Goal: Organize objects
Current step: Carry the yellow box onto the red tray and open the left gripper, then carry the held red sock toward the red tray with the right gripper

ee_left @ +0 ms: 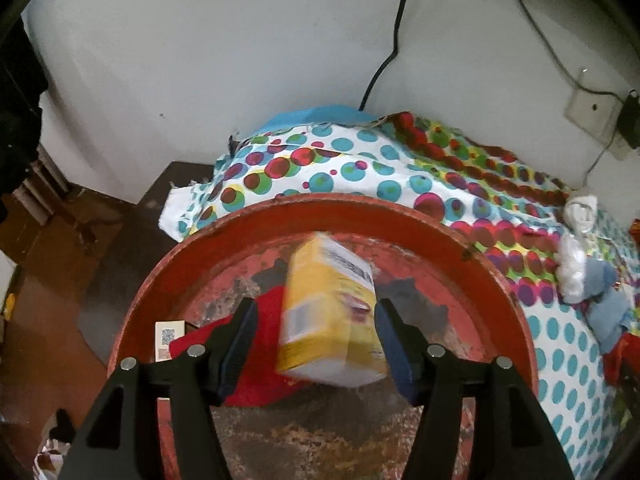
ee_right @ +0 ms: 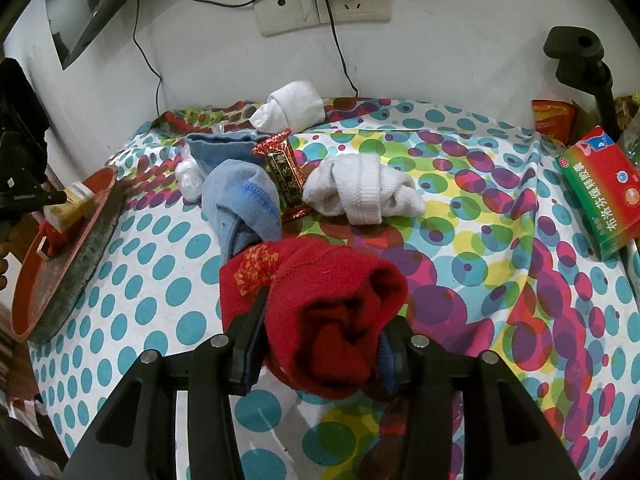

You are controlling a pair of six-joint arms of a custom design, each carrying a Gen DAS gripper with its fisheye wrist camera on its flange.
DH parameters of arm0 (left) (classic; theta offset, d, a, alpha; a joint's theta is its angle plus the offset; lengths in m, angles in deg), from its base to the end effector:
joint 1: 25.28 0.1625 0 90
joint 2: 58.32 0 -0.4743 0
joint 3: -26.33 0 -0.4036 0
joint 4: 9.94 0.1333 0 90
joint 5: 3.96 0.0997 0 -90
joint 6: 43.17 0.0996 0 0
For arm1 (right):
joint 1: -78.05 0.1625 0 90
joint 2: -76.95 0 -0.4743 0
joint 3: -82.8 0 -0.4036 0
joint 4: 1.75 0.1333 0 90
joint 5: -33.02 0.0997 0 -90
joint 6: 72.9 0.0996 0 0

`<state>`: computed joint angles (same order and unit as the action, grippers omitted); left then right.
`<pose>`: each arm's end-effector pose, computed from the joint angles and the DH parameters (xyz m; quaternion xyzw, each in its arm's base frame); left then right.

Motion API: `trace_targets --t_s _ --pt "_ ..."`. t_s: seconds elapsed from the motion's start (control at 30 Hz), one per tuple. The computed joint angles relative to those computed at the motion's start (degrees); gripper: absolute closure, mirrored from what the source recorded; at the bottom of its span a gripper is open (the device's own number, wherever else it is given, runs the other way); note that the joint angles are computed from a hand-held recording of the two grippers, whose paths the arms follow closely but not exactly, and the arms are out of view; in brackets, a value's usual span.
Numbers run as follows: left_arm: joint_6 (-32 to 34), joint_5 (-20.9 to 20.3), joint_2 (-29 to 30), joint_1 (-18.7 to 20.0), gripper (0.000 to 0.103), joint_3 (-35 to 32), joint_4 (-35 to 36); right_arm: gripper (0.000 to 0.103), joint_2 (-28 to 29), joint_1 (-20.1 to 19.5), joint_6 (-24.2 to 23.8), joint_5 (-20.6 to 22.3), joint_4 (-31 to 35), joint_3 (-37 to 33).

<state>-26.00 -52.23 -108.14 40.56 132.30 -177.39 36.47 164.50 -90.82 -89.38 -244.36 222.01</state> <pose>-0.0842 -0.6754 0.1566 0.2625 0.8825 -0.1937 0.3389 0.0534 -0.4303 0.1024 -0.0183 -0.8652 0.3811 0.3254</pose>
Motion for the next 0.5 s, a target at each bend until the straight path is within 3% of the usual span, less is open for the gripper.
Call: trace_targets --t_s 0.33,0.5 --pt "3.37 0.92 -4.26 -0.66 0.041 5.02 -3.38 0.058 1.09 1.47 -1.02 -3.78 -0.44 -1.25" --pt "3.16 -0.25 -7.45 -0.77 0.041 7.83 -4.07 0.058 2.54 3.3 -2.74 -7.67 -1.48 -2.65"
